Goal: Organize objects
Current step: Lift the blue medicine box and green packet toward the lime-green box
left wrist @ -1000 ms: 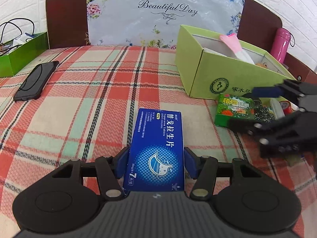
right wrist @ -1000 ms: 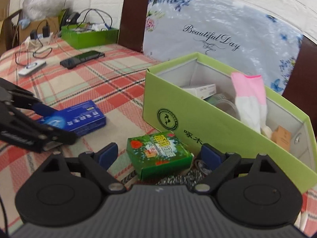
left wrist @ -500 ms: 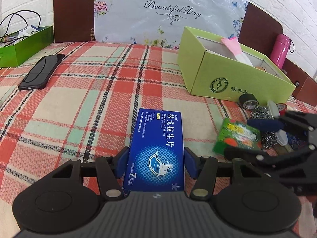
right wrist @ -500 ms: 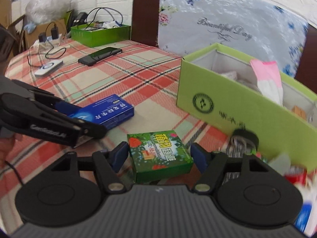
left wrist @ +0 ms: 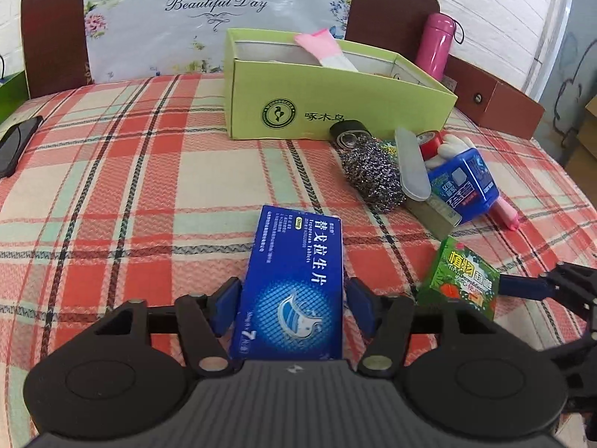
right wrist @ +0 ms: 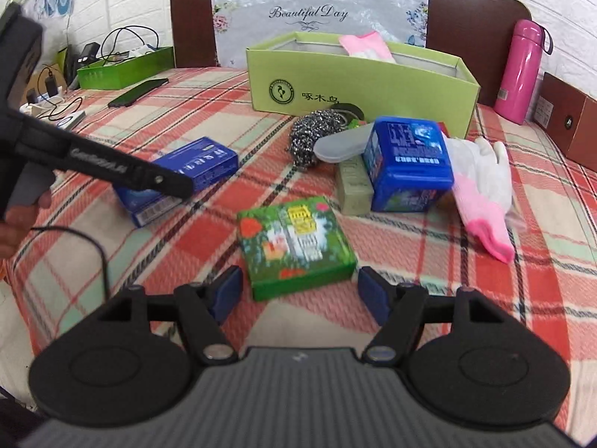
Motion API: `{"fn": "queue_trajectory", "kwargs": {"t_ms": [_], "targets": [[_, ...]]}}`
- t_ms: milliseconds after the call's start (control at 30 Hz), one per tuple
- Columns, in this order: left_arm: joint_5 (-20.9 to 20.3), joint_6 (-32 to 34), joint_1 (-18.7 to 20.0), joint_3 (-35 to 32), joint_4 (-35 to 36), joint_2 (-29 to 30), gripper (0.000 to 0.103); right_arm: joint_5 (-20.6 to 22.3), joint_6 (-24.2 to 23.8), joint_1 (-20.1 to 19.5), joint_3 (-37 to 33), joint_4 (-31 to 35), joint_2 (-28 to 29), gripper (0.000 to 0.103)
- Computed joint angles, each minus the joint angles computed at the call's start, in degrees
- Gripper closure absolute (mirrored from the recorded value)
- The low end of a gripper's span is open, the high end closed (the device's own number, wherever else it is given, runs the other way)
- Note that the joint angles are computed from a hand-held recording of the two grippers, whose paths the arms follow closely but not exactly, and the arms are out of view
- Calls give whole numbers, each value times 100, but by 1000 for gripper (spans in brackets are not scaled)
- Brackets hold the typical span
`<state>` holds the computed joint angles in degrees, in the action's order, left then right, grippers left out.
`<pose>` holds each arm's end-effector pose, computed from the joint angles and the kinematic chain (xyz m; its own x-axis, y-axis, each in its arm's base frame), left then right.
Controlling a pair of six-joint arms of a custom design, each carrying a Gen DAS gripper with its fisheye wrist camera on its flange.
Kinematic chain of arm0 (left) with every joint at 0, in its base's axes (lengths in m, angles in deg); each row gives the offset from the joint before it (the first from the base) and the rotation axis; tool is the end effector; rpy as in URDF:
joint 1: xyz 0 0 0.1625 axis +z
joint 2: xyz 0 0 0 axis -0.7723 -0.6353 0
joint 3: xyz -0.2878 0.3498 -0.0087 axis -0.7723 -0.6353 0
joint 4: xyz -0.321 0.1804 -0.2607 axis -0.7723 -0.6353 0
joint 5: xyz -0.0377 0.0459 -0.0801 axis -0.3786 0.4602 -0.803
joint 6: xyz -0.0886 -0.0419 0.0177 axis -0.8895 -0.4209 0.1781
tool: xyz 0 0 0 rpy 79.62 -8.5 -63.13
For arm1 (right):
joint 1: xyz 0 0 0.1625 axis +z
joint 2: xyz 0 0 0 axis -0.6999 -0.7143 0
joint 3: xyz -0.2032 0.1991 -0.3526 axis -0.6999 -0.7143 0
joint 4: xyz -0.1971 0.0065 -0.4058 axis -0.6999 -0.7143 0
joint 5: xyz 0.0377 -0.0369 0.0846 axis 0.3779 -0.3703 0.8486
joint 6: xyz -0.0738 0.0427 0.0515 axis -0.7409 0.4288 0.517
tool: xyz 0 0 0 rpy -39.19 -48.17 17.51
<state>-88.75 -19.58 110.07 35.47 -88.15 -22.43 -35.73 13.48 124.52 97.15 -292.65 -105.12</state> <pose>-0.2764 -0.7949 -0.0550 -0.6039 0.6755 -0.4231 0.7910 0.5731 -0.2141 -0.0098 -0.6007 0.1938 -0.7008 0.1017 0.7061 -0.4748 0.6722 -0.5681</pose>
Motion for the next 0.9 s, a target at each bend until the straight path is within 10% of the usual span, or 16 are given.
{"fn": "queue_trajectory", "kwargs": {"t_ms": [900], "targets": [[183, -244, -103, -271, -58, 207, 43, 669, -272, -127, -247, 217, 28, 39]]}}
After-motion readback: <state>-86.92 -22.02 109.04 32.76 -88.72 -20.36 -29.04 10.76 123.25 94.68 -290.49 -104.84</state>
